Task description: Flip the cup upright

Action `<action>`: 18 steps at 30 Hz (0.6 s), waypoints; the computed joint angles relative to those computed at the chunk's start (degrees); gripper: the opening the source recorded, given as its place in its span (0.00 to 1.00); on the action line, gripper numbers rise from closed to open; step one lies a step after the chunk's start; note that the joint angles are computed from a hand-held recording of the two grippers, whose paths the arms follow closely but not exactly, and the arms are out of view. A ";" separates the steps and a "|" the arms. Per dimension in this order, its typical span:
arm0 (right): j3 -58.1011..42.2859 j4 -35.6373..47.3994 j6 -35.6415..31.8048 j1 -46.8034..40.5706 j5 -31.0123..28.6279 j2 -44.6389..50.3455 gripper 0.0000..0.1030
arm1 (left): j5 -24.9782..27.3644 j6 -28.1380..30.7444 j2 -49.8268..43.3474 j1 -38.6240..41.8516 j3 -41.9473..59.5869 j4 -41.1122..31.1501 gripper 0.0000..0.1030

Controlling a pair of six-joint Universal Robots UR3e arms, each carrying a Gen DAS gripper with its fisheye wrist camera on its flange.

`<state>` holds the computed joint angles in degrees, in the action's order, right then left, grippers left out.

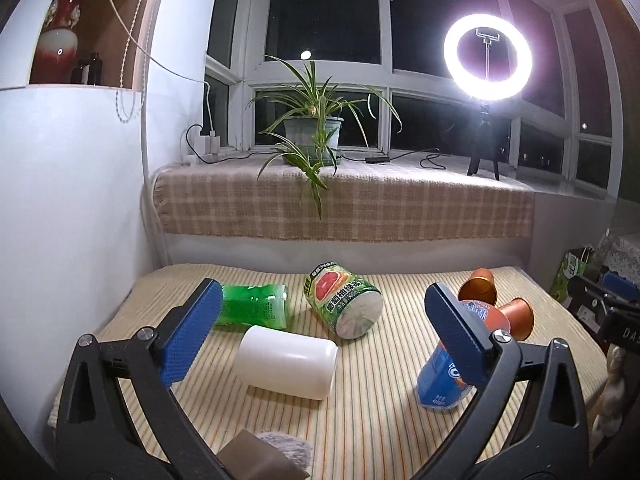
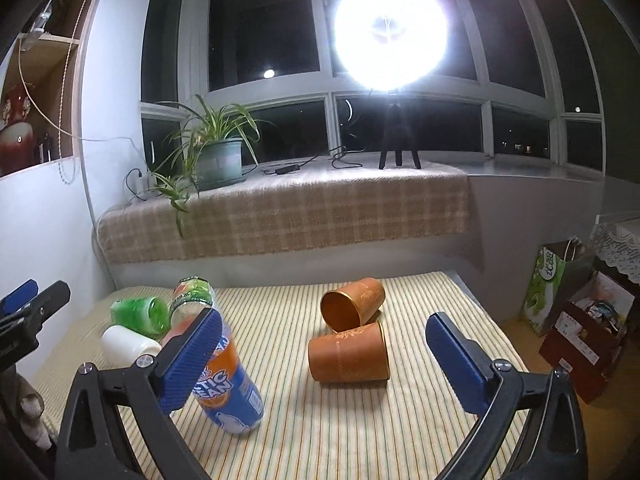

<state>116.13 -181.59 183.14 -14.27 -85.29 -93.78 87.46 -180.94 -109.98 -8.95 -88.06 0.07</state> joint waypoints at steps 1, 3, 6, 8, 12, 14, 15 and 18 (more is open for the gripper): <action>-0.08 0.11 0.05 0.15 -0.17 -0.04 1.00 | 0.15 0.09 0.08 -0.08 -0.18 0.07 1.00; -0.14 0.22 0.00 0.15 -0.09 0.01 1.00 | 0.08 0.07 0.32 -0.03 -0.38 -0.17 1.00; -0.38 0.74 -0.20 0.34 0.00 0.01 1.00 | 0.01 0.03 0.45 0.07 -0.53 -0.12 1.00; -0.43 0.90 -0.31 0.53 -0.07 0.07 1.00 | -0.16 -0.05 0.51 0.20 -0.70 0.01 1.00; -0.38 1.04 -0.29 0.61 0.13 0.03 1.00 | -0.18 -0.29 0.72 0.32 -1.09 0.25 1.00; -0.42 1.07 -0.31 0.63 0.13 0.03 1.00 | -0.28 -0.26 0.75 0.36 -1.14 0.21 1.00; -0.43 1.12 -0.26 0.65 0.09 0.03 1.00 | -0.23 -0.23 0.72 0.35 -1.06 0.17 1.00; -0.52 1.41 -0.32 0.78 0.20 0.08 1.00 | -0.23 -0.37 0.76 0.40 -1.11 0.07 1.00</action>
